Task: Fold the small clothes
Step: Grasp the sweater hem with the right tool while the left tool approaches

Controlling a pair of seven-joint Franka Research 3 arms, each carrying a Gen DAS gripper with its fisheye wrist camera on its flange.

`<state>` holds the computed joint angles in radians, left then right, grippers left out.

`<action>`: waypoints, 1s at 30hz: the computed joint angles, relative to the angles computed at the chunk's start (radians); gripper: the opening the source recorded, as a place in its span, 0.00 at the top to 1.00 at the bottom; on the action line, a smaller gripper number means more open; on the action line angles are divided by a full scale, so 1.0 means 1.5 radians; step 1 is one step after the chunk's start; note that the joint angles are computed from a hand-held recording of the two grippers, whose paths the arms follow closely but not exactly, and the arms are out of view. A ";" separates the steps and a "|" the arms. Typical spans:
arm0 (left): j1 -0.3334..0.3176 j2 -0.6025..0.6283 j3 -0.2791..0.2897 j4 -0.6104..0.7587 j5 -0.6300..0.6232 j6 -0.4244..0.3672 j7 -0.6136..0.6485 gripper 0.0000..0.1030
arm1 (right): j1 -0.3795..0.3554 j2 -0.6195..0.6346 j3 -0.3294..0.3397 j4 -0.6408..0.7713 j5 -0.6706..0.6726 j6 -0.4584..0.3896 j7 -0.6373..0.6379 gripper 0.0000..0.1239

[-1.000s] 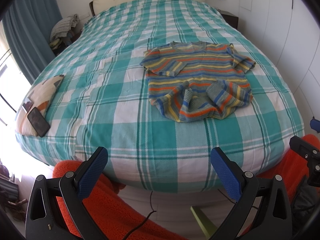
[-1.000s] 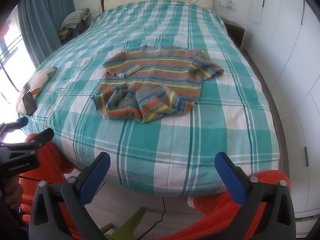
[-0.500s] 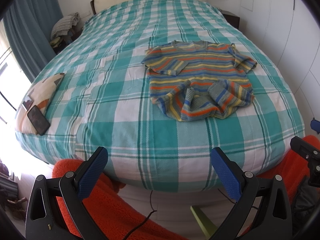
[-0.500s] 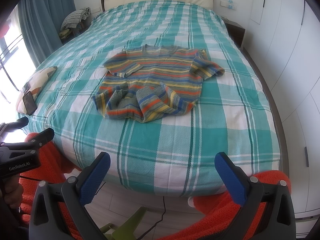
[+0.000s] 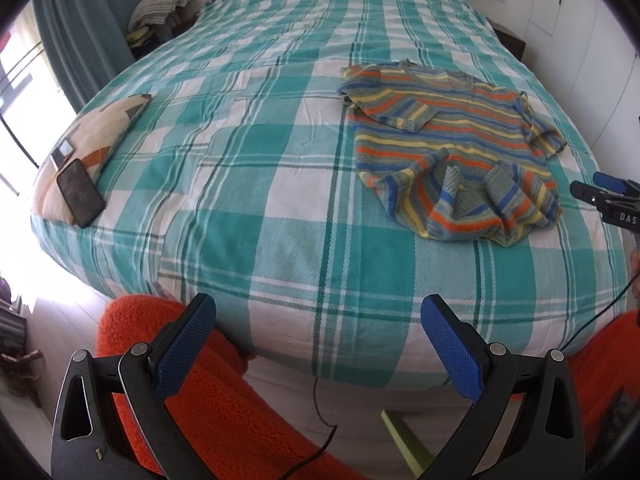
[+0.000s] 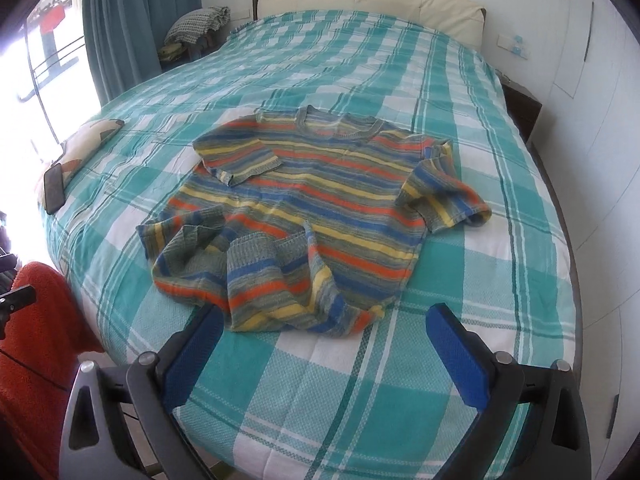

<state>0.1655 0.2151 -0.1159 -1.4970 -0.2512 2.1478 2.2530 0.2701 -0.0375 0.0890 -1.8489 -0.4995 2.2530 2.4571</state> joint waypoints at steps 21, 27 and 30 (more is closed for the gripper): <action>0.009 0.016 -0.005 0.016 -0.019 -0.071 -0.018 0.01 | -0.002 -0.145 0.021 -0.181 0.289 -0.141 -0.348 0.65; 0.009 0.005 -0.001 0.002 -0.034 -0.059 -0.014 0.01 | -0.030 -0.120 0.028 -0.138 0.251 -0.032 -0.265 0.58; 0.012 0.010 0.002 0.013 -0.033 -0.067 -0.024 0.01 | -0.018 -0.019 0.011 -0.054 0.324 0.145 -0.283 0.43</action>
<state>0.1835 0.2305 -0.1123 -1.4782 -0.3012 2.0469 2.2163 0.2433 -0.0655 0.1056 -1.9294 -0.0133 2.4700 2.0324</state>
